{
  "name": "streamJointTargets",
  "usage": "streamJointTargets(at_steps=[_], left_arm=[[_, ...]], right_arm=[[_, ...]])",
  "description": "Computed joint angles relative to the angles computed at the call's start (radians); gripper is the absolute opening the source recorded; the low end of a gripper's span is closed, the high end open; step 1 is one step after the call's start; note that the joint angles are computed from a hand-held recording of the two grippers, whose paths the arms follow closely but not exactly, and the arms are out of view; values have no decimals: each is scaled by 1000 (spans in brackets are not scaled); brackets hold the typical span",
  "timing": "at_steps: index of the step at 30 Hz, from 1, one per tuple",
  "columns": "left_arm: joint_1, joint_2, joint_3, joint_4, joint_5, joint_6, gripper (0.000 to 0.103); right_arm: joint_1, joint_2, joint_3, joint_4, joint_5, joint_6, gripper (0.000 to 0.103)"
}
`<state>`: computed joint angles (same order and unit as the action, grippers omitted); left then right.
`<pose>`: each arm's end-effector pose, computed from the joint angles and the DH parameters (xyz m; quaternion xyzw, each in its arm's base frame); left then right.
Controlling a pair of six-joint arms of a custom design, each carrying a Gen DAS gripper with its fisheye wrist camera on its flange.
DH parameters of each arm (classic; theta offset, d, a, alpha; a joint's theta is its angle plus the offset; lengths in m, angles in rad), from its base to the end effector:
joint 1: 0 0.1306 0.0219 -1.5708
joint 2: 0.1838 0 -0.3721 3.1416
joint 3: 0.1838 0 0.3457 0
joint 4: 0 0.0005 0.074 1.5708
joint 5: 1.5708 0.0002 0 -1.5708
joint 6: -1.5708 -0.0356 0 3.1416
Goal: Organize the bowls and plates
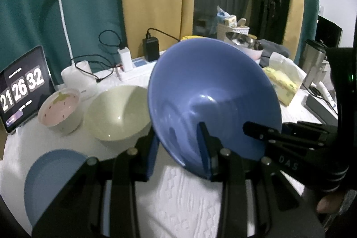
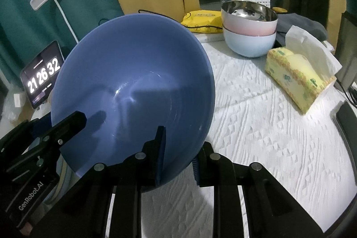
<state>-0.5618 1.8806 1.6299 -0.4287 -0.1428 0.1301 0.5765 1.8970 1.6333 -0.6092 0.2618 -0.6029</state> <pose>0.5254 -0.3253 0.3037 0.1627 0.8857 -0.0853 0.4263 0.5140 0.3226 0.2821 0.0569 0.9310 0.0866 0.3499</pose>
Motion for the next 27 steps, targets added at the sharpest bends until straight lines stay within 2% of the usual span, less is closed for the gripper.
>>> streamJointTargets(at_steps=[16, 27], left_arm=[[-3, -75, -135, 38, 18, 19, 35], [-4, -108, -190, 50, 43, 25, 35]], right_arm=[[46, -21, -27, -35, 19, -46, 32], [60, -31, -30, -74, 17, -75, 32]])
